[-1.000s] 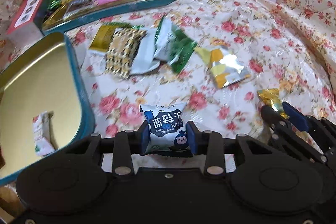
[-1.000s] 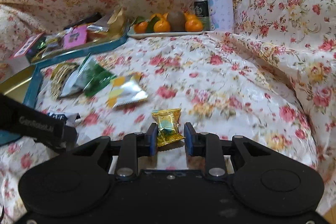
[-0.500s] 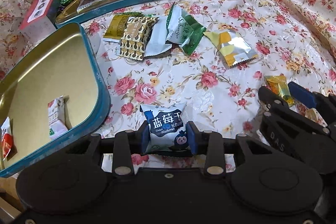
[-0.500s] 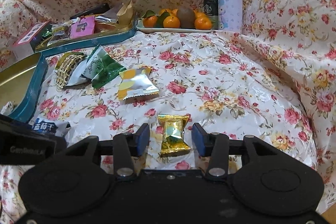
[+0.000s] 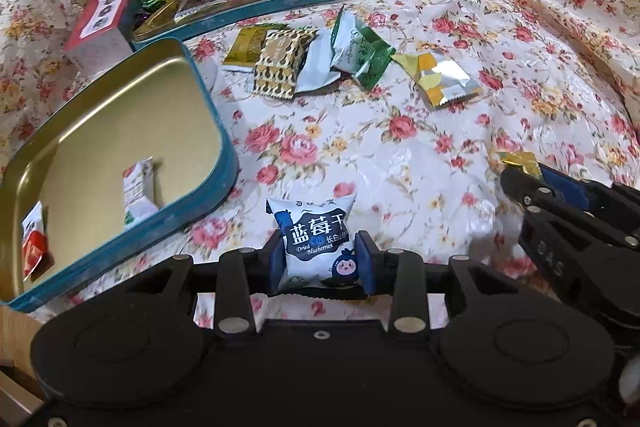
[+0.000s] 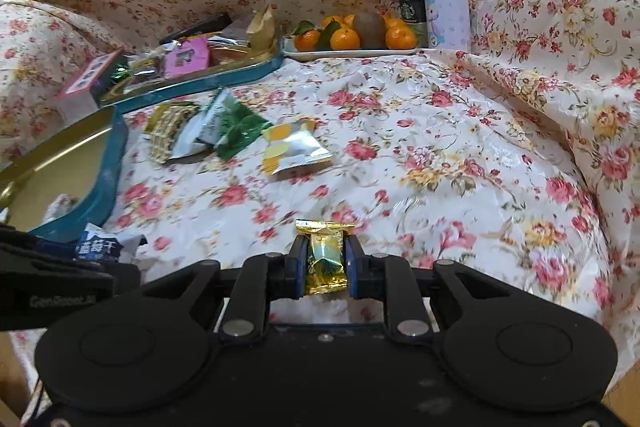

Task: Organize snacks
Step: 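Lift the blue packet and gold candy and carry both toward the tin tray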

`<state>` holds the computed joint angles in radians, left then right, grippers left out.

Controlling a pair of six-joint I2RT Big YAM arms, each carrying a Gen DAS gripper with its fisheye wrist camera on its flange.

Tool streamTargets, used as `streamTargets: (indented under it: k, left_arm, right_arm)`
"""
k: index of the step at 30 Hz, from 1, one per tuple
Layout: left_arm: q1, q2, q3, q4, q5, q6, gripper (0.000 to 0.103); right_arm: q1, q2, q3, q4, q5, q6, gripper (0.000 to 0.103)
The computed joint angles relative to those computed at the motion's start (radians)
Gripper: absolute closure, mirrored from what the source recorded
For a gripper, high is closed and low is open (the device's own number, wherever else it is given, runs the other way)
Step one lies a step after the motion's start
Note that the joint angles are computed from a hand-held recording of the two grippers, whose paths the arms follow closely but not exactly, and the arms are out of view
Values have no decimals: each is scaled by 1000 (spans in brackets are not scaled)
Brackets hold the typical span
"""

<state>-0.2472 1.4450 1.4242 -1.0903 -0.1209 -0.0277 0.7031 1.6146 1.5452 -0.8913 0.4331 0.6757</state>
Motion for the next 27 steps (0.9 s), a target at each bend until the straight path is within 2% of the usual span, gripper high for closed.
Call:
streamTargets:
  k: [13,21,27]
  left_arm:
    - [38,-108,-110,-7,15,-2,58]
    - [102,-150,-159,-15,22,-3,58]
    - [191,-162,-150,-4,9,22,58]
  right_arm:
    - [105,-66,-12,-65,-37,52,82]
    - [162,-34,35,-106,-117,34,82]
    - [178,27,116,-118,-167,-6,82]
